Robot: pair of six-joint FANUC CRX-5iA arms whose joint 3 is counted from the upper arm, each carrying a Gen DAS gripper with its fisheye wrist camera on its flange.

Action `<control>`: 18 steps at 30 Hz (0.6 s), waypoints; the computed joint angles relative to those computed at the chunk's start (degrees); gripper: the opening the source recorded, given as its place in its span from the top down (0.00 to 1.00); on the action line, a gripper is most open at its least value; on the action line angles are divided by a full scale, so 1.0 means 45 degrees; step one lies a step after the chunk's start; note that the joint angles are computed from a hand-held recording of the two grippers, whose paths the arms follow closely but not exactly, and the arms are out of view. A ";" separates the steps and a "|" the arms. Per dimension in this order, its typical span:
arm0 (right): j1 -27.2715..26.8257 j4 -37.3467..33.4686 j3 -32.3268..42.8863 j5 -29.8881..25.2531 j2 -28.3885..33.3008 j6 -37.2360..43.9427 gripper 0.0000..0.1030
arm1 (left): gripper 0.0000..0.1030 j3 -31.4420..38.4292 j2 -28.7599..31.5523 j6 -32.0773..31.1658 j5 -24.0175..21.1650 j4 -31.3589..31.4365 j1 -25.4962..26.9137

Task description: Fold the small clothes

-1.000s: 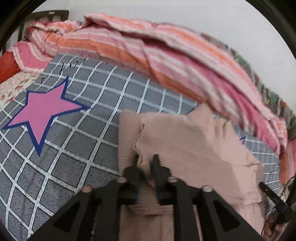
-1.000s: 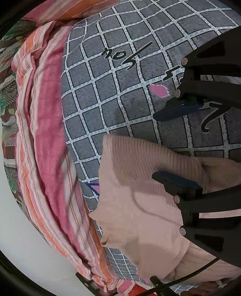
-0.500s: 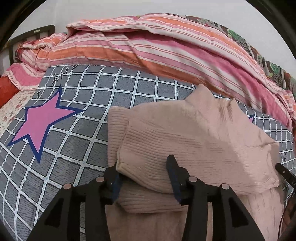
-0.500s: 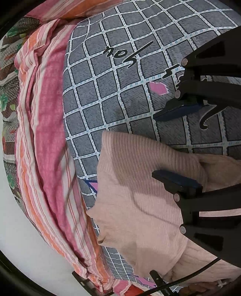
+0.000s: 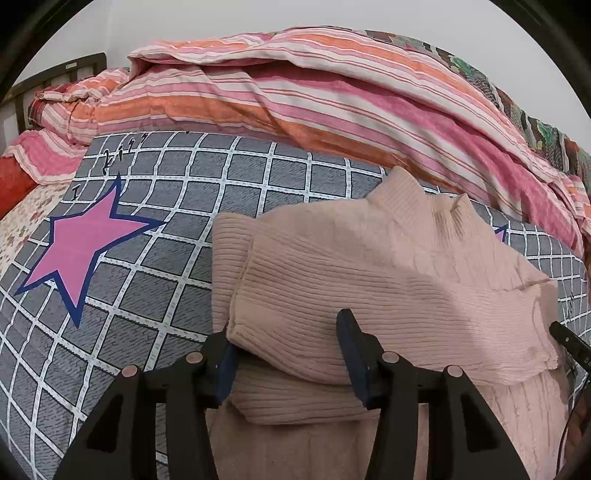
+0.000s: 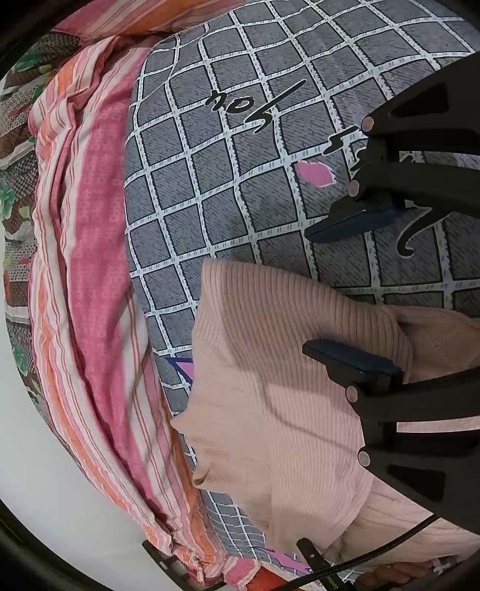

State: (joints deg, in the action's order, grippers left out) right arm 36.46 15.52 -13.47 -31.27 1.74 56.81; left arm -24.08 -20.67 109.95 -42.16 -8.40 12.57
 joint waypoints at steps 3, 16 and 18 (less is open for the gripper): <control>0.0010 0.0075 -0.0034 0.0036 -0.0015 -0.0010 0.48 | 0.46 -0.0015 -0.0012 -0.0153 0.0047 0.0045 -0.0027; 0.0152 0.0692 -0.0407 0.0453 -0.0195 -0.0165 0.57 | 0.43 0.0004 -0.0073 -0.0203 0.0043 -0.0143 -0.0089; 0.0138 0.0764 -0.0496 0.0575 -0.0260 -0.0238 0.60 | 0.43 0.0013 -0.0076 -0.0188 0.0042 -0.0184 -0.0108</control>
State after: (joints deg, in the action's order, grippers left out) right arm 37.08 18.96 -15.71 -28.68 0.57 55.74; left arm -24.03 -21.01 109.10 -41.98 -9.23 12.09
